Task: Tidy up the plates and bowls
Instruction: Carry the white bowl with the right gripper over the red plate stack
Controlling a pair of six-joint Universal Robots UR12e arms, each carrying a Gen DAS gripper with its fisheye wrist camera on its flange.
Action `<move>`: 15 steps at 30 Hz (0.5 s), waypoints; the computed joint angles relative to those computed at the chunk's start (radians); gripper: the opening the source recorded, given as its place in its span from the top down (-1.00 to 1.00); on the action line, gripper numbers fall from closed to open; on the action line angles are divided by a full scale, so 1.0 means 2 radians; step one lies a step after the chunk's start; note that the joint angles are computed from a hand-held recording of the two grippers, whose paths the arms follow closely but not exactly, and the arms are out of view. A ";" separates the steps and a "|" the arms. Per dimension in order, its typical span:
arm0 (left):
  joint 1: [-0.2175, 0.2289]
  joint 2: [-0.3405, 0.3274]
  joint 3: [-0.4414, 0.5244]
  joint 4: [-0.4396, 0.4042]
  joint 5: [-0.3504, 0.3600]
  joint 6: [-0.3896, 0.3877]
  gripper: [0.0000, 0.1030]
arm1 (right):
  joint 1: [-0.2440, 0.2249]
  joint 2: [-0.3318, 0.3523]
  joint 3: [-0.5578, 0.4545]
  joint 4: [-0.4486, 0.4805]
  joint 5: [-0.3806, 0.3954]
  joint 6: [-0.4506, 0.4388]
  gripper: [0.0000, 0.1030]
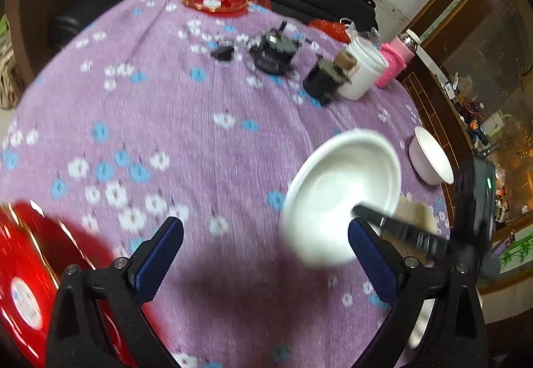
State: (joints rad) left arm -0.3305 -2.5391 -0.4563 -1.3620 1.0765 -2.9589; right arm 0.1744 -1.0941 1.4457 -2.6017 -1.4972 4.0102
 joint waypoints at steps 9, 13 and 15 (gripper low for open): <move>0.003 0.062 -0.131 0.072 0.004 -0.004 -0.92 | 0.046 -0.021 0.038 -0.010 -0.055 -0.026 0.81; -0.003 0.079 -0.170 0.115 0.026 0.004 -0.92 | 0.046 -0.028 0.058 -0.033 -0.064 -0.004 0.79; -0.006 0.080 -0.176 0.124 0.033 0.005 -0.92 | 0.047 -0.030 0.064 -0.036 -0.074 0.004 0.72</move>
